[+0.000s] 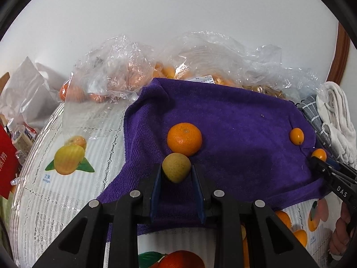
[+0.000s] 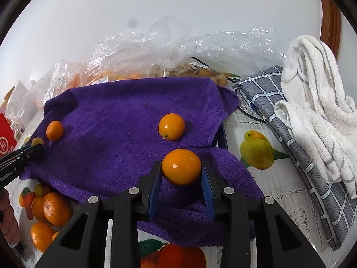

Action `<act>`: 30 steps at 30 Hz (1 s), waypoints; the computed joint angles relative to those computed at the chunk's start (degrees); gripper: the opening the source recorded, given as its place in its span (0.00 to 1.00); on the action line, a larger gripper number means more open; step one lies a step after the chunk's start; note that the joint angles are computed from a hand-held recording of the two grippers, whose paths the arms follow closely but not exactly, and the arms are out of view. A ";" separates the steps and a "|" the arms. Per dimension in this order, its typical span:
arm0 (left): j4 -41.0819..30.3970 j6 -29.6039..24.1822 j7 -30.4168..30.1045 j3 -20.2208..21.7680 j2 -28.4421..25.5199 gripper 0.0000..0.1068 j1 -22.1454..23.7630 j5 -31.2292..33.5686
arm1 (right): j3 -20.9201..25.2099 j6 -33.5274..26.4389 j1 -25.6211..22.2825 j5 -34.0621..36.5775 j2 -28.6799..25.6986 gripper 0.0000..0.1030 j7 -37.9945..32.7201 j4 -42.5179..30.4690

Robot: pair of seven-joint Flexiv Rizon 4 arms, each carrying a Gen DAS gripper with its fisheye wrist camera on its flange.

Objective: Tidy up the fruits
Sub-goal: 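Carry both held fruits up over the purple towel, then open the right gripper to drop its orange on the towel while the left gripper releases the green-yellow fruit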

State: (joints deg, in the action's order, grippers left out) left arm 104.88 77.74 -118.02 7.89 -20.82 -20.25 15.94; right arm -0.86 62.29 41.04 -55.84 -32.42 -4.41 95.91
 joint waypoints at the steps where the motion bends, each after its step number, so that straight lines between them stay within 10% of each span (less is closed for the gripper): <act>1: -0.21 -0.25 -0.10 0.15 -0.07 0.24 -0.12 0.19 | -0.15 -0.61 0.25 -0.25 -0.05 0.34 -0.07 -0.13; 14: -1.92 -2.55 -1.85 0.27 -0.20 0.25 -0.26 3.90 | 0.17 -0.46 -0.08 -1.21 -0.08 0.36 -0.19 -0.07; 25: -0.04 0.24 -0.50 -1.15 0.23 0.25 1.19 1.07 | -1.51 2.70 0.44 -5.86 1.78 0.61 5.50 2.16; 30: 1.43 2.99 -0.48 -1.04 0.94 0.50 1.24 -0.80 | -1.69 3.26 -0.12 -10.40 3.01 0.69 10.80 3.12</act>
State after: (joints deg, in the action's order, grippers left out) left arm 106.30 80.73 -118.50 6.85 -19.89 -19.01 15.14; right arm -2.55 65.55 40.92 -66.24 -29.41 6.39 99.02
